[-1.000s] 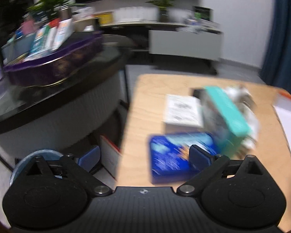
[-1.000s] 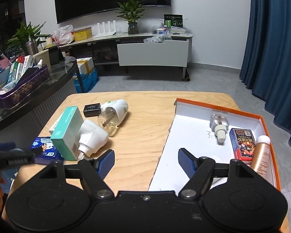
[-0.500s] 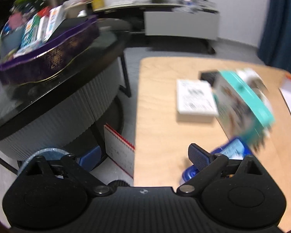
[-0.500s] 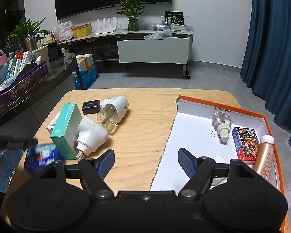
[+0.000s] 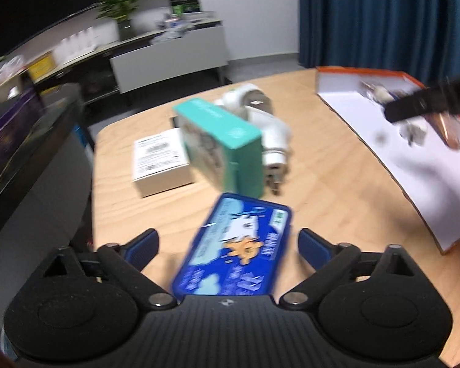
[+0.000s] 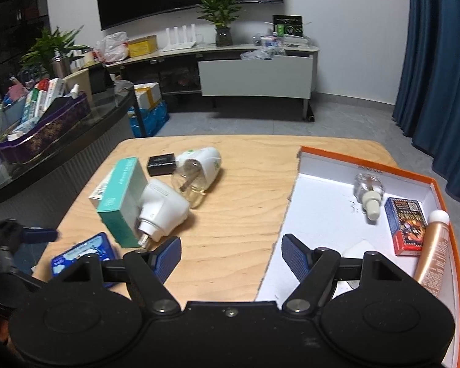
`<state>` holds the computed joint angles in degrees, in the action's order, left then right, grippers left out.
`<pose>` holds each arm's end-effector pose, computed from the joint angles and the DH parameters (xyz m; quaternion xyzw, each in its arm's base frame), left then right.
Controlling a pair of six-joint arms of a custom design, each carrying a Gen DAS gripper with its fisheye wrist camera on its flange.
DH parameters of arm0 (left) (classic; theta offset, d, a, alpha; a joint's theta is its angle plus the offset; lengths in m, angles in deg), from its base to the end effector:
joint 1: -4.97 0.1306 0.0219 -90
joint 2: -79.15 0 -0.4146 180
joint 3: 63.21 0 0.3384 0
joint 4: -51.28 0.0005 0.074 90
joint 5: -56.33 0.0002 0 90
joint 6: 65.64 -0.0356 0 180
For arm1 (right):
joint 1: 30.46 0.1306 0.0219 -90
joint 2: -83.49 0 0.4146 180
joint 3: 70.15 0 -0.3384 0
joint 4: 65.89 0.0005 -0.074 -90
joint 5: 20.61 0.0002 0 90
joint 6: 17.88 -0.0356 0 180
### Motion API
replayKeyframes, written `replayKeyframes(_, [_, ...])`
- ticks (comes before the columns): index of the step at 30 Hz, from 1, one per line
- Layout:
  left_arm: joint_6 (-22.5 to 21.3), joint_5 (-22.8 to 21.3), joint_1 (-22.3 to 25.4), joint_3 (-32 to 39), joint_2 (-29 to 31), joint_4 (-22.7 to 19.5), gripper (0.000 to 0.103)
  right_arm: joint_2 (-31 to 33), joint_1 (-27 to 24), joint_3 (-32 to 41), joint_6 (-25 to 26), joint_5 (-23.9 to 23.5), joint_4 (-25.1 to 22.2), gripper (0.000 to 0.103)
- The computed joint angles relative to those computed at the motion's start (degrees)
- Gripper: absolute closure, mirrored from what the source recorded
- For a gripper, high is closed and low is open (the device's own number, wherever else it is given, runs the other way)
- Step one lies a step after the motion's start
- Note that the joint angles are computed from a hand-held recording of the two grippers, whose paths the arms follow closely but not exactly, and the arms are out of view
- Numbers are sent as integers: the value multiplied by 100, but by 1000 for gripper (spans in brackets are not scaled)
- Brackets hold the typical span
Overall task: Organize rigid objects
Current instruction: 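Grasp the blue toothpaste box with left tool while right tool grasps the teal bandage box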
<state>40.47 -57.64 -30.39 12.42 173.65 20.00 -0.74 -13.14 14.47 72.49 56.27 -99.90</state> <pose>0.3692 -0.2448 0.3526 0.0840 0.9185 0.0311 0.3851 0.4484 0.1478 0.4005 -0.1843 0.9007 0.1603 0.3592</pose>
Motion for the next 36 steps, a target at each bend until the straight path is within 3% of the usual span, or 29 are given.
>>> replayKeyframes(2, [90, -40, 0, 59, 122, -95, 28, 49, 31, 63, -47, -167, -33, 18])
replayKeyframes(5, [383, -171, -21, -49, 83, 46, 37, 150, 178, 182, -45, -348, -65, 18])
replayKeyframes(10, [1300, -702, -50, -47, -32, -246, 39, 485, 598, 580, -45, -698, 26, 18])
replayKeyframes(14, [1824, -953, -2, -17, -138, -459, 39, 969, 980, 1055, 58, -525, -69, 19])
replayKeyframes(16, [2144, -1052, 29, -3, -189, -586, 39, 1225, 1128, 1298, 161, -427, -217, 30])
replayKeyframes(17, [2296, -1069, 54, 3, -207, -642, 39, 1355, 1200, 1428, 189, -318, -311, 40])
replayKeyframes(23, [2845, -1163, 93, 92, -269, -870, 39, 1795, 1341, 1767, 188, 7, -469, 65])
replayKeyframes(30, [2982, -1329, -138, 285, -317, -934, 39, 1157, 1095, 1196, -97, -87, -55, 65])
replayKeyframes(36, [2762, -1419, -490, 616, -253, -936, 39, 203, 667, 462, -33, -70, 274, 65])
